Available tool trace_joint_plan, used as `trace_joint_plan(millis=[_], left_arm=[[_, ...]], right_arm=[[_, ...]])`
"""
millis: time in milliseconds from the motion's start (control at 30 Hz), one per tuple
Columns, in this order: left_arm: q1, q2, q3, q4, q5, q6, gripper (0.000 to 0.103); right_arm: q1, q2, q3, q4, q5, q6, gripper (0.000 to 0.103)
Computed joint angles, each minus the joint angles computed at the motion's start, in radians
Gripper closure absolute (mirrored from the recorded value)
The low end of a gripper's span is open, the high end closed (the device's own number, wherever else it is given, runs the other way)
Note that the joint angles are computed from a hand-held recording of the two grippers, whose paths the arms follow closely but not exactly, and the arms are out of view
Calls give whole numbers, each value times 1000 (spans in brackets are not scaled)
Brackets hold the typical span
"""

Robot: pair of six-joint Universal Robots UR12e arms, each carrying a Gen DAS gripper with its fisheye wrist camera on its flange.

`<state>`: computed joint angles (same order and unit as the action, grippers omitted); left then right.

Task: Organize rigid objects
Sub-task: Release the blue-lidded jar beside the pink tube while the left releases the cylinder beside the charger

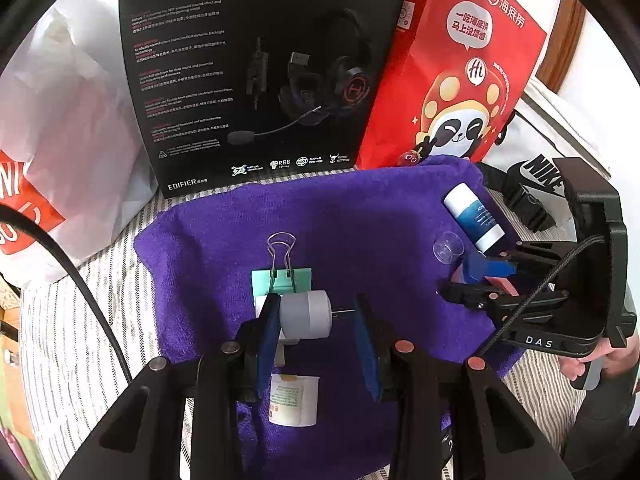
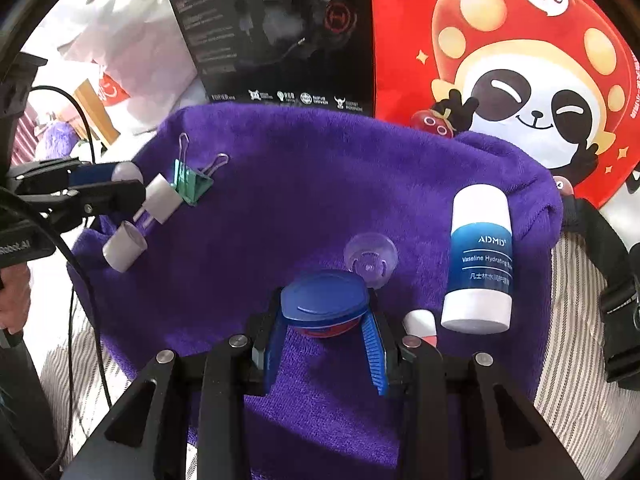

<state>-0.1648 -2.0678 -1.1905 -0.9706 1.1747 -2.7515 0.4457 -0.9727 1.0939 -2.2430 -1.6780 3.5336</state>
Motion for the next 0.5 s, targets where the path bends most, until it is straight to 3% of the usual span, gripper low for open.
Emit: trace_joint_plan(millis=[333, 500], left_arm=[[-4, -8, 10, -18, 5, 4, 69], [-5, -12, 14, -24, 1, 15, 69]], right_arm=[[0, -6, 10, -8, -1, -24, 65], [0, -9, 8, 10, 10, -40, 57]])
